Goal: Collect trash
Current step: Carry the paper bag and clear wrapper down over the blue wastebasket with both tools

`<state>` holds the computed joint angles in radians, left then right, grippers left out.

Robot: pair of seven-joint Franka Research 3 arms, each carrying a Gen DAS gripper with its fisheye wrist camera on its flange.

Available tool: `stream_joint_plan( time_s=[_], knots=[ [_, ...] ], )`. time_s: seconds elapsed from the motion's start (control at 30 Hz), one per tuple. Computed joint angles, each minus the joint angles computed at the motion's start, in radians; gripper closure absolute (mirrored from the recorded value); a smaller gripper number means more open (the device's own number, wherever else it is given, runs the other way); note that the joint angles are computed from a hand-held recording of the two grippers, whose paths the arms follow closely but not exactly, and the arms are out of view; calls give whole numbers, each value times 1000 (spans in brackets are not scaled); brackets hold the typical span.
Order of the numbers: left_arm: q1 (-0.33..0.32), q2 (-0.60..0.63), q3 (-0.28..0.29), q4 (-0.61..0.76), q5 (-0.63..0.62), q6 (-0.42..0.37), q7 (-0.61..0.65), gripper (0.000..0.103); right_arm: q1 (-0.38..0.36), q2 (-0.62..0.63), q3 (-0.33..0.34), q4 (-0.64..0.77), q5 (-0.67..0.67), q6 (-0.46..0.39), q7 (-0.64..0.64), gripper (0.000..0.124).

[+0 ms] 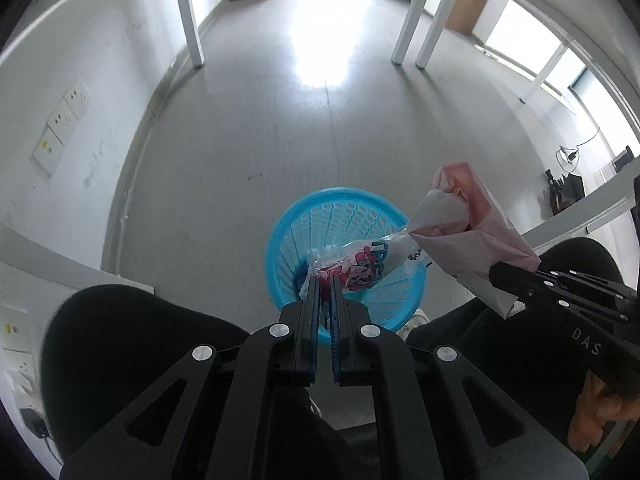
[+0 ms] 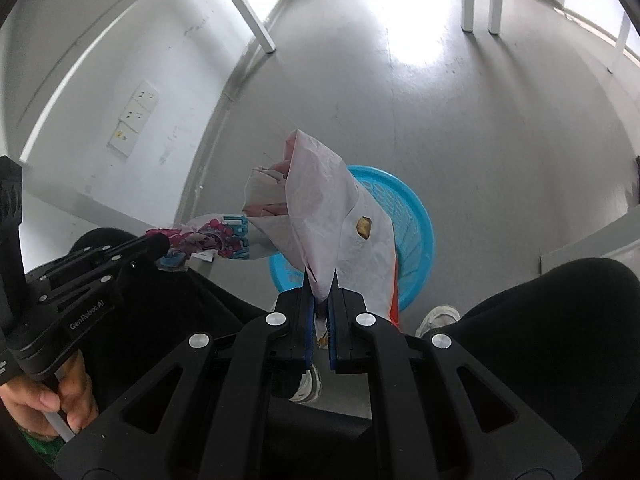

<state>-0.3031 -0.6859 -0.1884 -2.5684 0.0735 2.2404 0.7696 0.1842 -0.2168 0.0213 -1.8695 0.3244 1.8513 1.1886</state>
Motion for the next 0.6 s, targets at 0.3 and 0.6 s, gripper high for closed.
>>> stream_joint_plan(
  time_s=[0.3,0.6],
  knots=[
    [15,138,31,31,-57,23,33,99,15,118,23,58,-61,-10,92,120],
    [43,284,43,78,-119,37,55,99,39,224,29,112,-127,-12,140,120]
  ],
)
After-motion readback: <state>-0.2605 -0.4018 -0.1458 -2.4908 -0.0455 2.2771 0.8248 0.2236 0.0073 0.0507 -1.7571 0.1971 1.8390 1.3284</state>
